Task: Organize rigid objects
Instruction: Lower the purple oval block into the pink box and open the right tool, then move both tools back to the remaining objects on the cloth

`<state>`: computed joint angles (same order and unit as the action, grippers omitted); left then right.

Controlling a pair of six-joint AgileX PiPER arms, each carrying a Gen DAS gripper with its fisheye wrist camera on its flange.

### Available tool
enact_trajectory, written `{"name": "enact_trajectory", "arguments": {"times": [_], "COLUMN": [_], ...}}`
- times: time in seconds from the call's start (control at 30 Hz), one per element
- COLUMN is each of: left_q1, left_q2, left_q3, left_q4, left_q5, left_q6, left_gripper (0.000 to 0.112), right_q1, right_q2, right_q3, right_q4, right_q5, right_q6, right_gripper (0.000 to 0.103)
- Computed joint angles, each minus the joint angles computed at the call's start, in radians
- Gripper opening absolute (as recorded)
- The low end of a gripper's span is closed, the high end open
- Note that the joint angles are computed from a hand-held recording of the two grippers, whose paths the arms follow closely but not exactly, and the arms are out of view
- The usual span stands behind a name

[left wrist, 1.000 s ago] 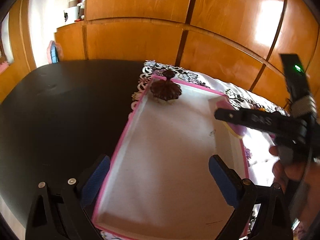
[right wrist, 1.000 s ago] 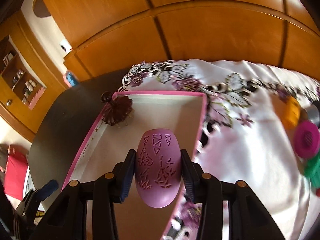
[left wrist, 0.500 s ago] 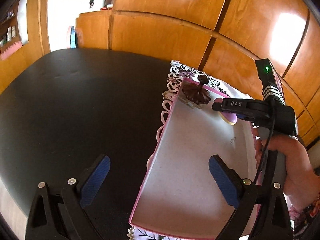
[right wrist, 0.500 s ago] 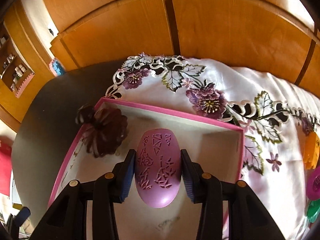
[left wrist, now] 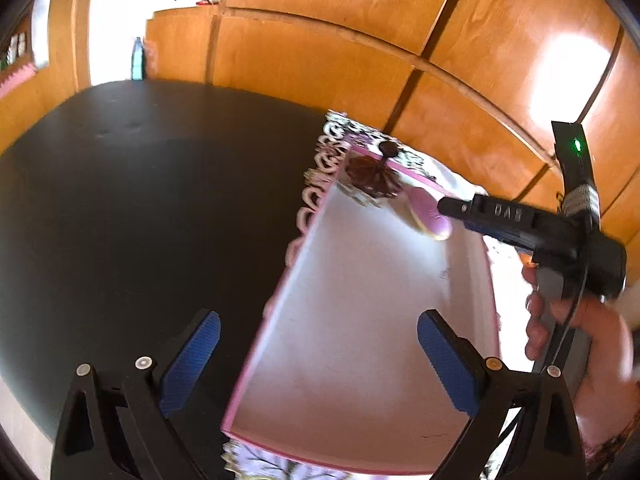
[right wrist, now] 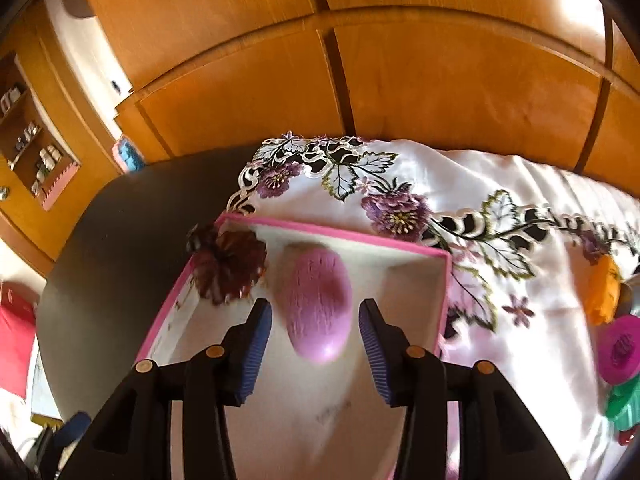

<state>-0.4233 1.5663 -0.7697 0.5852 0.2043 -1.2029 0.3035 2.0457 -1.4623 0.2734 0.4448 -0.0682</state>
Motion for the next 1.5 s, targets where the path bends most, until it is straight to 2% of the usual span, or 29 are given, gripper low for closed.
{"name": "enact_trajectory", "arguments": {"times": [0.07, 0.17, 0.43, 0.5, 0.77, 0.83, 1.0, 1.07, 1.2, 1.33, 1.43, 1.5], "left_q1": [-0.005, -0.030, -0.119, -0.142, -0.242, -0.269, -0.336, -0.356, -0.413, -0.477, -0.506, -0.518], "left_q2": [-0.002, -0.002, 0.010, 0.017, 0.046, 0.058, 0.083, 0.094, 0.133, 0.174, 0.199, 0.217], "left_q3": [0.000, -0.010, -0.030, -0.038, -0.081, -0.097, -0.135, -0.151, -0.202, -0.268, -0.307, -0.334], "left_q4": [-0.095, -0.132, -0.019, -0.002, 0.049, 0.064, 0.046, 0.007, -0.009, 0.001, -0.028, -0.054], "left_q5": [-0.018, -0.011, 0.030, 0.042, 0.067, 0.074, 0.092, 0.083, 0.085, 0.114, 0.127, 0.141], "left_q6": [0.079, 0.105, -0.027, -0.047, -0.092, -0.105, -0.086, -0.048, -0.022, 0.004, 0.052, 0.089], "left_gripper": [0.100, 0.100, 0.101, 0.101, 0.102, 0.102, 0.102, 0.102, 0.102, 0.102, 0.102, 0.102], "right_q1": [0.013, 0.022, 0.022, 0.011, -0.092, -0.131, -0.219, -0.268, -0.397, -0.600, -0.753, -0.847], "right_q2": [-0.052, -0.114, -0.265, -0.298, -0.397, -0.414, -0.476, -0.504, -0.568, -0.639, -0.655, -0.638], "right_q3": [0.069, 0.155, 0.372, 0.424, 0.619, 0.658, 0.755, 0.799, 0.891, 0.969, 0.985, 0.967], "right_q4": [-0.075, -0.157, -0.347, -0.352, -0.173, -0.064, 0.074, 0.209, 0.501, 0.707, 0.738, 0.658], "right_q5": [-0.018, -0.042, -0.132, -0.151, -0.207, -0.221, -0.257, -0.266, -0.281, -0.298, -0.312, -0.317], "right_q6": [0.046, 0.100, 0.273, 0.283, 0.131, 0.017, -0.144, -0.286, -0.586, -0.809, -0.856, -0.783], "right_gripper": [0.046, 0.046, 0.046, 0.046, 0.046, 0.046, 0.046, 0.046, 0.046, 0.046, 0.046, 0.046]}}
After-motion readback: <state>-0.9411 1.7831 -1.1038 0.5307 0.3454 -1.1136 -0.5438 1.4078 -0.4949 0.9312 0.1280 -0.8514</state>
